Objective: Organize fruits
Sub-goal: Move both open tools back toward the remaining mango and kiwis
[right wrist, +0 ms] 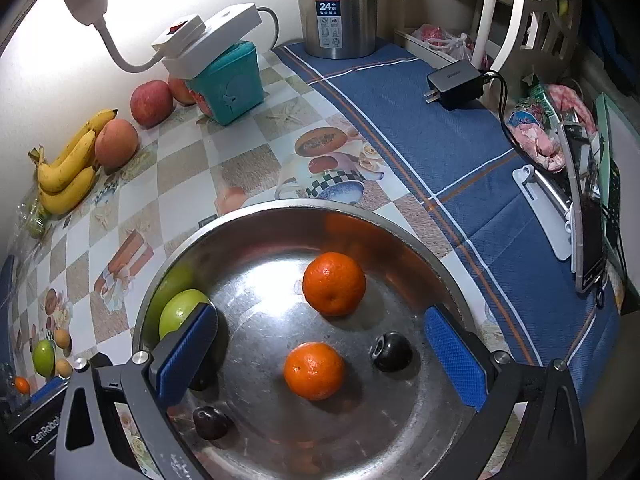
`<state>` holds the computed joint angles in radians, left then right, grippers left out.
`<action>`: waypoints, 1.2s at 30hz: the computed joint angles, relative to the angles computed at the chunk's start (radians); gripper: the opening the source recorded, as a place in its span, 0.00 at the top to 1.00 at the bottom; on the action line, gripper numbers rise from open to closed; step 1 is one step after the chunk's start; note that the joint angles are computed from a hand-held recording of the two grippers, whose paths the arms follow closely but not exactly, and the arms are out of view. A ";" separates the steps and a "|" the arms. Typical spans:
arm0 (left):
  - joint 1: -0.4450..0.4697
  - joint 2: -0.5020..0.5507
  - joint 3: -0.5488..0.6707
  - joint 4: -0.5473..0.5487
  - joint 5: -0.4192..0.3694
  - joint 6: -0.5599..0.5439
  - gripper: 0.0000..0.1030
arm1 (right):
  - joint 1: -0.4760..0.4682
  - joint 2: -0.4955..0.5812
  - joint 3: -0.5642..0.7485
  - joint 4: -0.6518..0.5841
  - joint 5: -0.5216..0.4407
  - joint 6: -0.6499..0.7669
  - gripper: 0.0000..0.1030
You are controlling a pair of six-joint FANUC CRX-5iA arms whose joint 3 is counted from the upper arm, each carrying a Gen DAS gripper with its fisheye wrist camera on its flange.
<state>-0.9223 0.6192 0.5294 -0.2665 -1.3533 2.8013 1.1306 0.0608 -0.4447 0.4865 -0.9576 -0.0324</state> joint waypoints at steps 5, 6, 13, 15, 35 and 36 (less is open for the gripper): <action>-0.010 -0.014 -0.005 -0.016 -0.011 -0.028 0.00 | 0.013 -0.003 0.001 0.017 -0.006 -0.007 0.00; -0.013 -0.019 -0.006 -0.024 -0.017 -0.031 0.00 | 0.016 -0.004 0.001 0.022 -0.007 -0.008 0.00; -0.021 -0.083 -0.069 -0.058 -0.003 -0.015 0.00 | 0.040 0.003 0.021 0.025 0.003 0.023 0.00; -0.019 -0.111 -0.101 -0.067 0.001 0.004 0.00 | 0.050 0.009 0.032 0.024 0.006 0.038 0.00; 0.023 -0.346 -0.419 -0.085 0.035 0.218 0.00 | 0.156 0.142 0.191 -0.024 0.060 0.267 0.00; 0.025 -0.351 -0.427 -0.082 0.036 0.220 0.00 | 0.161 0.151 0.201 -0.028 0.060 0.279 0.00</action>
<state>-0.8978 0.2679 0.1023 -0.3487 -1.3175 3.0210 1.2913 0.2114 -0.2440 0.4586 -0.8975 0.2462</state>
